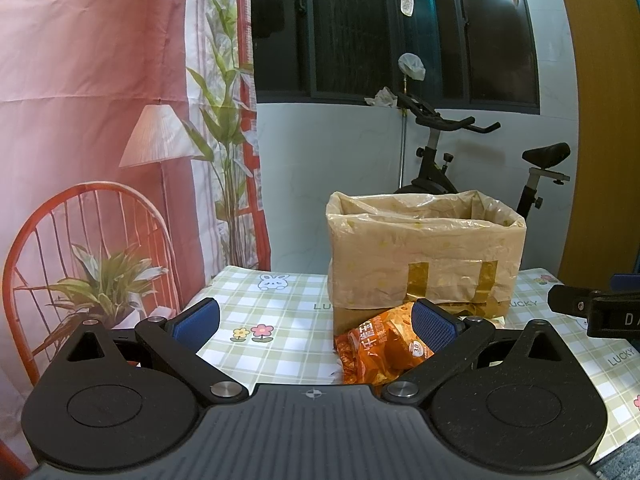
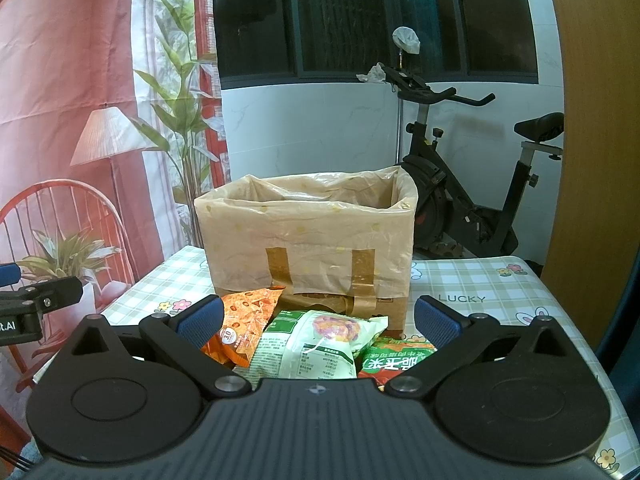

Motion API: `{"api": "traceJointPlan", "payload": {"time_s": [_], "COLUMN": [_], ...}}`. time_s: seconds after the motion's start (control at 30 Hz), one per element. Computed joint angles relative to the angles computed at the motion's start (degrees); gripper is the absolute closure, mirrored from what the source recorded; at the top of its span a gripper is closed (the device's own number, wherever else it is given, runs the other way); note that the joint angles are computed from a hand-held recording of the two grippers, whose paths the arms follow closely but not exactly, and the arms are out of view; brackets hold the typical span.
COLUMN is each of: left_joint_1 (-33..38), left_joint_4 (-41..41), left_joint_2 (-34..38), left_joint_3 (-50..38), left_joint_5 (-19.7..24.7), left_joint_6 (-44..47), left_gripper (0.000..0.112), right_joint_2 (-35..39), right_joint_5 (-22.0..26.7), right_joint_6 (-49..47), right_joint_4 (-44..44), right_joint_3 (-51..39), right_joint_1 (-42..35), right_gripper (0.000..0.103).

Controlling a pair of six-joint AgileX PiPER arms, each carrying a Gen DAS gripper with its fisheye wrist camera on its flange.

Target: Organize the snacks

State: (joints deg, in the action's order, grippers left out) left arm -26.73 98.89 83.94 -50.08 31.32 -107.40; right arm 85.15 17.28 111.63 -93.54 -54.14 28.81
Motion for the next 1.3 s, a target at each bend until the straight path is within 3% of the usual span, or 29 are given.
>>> {"api": "traceJointPlan", "payload": {"time_s": [1.3], "left_joint_1": [0.13], "left_joint_4": [0.57], "left_joint_2": [0.18], "left_joint_3": [0.21], "left_joint_5": [-0.05], "left_joint_6": [-0.75], "left_gripper": [0.009], "right_joint_2": [0.26], "right_joint_5": [-0.03], "right_joint_6": [-0.37], "right_joint_4": [0.62], "right_joint_3": [-0.36], "right_joint_1": [0.05], "right_gripper": [0.0]}}
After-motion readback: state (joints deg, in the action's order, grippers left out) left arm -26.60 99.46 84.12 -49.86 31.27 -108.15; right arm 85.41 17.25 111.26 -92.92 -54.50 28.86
